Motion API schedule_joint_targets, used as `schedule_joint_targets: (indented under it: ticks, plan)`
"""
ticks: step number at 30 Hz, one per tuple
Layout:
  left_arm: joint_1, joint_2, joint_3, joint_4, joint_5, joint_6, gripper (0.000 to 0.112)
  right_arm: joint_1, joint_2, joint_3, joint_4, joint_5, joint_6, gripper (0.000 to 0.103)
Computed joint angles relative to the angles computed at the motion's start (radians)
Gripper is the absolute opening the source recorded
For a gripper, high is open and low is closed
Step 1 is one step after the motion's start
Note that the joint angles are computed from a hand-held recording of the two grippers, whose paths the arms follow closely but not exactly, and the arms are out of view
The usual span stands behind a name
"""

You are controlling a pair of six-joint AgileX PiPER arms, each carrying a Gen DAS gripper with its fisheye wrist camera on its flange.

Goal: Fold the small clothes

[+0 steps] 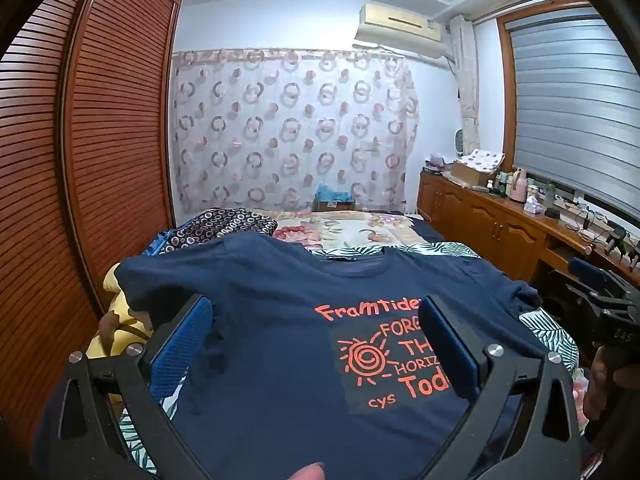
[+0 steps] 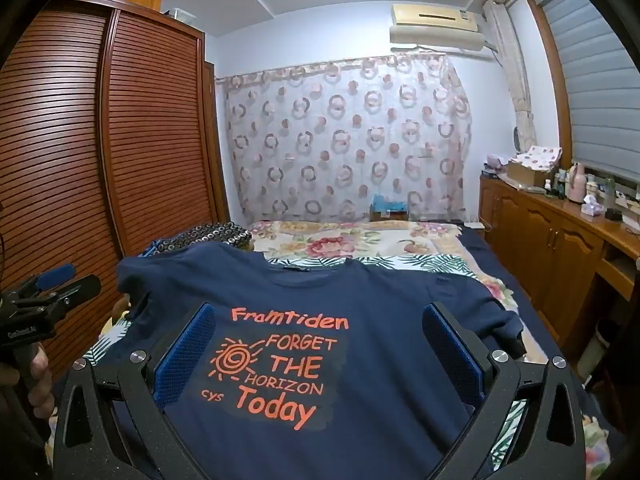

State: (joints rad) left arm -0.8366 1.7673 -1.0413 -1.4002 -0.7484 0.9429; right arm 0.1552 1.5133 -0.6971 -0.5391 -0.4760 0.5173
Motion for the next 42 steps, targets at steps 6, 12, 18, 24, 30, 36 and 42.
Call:
schedule_joint_targets:
  ticks: [6,12,18,24,30,36,42]
  plan:
    - [0.000,0.001,-0.005,-0.017,0.001,0.019,0.103,-0.008,-0.003,0.004,-0.009,-0.008,0.007,0.103]
    - [-0.001,-0.012,0.007,-0.017,0.001,0.017,0.103,0.012,0.002,0.000,0.010,0.001,-0.020,0.103]
    - [0.001,-0.001,-0.005,-0.022,0.002,0.029,0.103,0.010,-0.004,0.008,0.014,-0.009,-0.027,0.103]
    - [-0.007,-0.001,-0.012,-0.036,-0.004,0.042,0.103,0.012,-0.005,0.007,0.015,-0.005,-0.026,0.103]
    - [-0.007,-0.002,-0.014,-0.041,-0.006,0.050,0.103,0.013,-0.004,0.007,0.016,-0.004,-0.029,0.103]
    - [-0.009,0.000,-0.017,-0.045,-0.009,0.057,0.103,0.013,-0.005,0.008,0.016,-0.006,-0.028,0.103]
    - [-0.011,0.002,-0.020,-0.047,-0.012,0.061,0.103,0.014,-0.004,0.008,0.021,-0.006,-0.031,0.103]
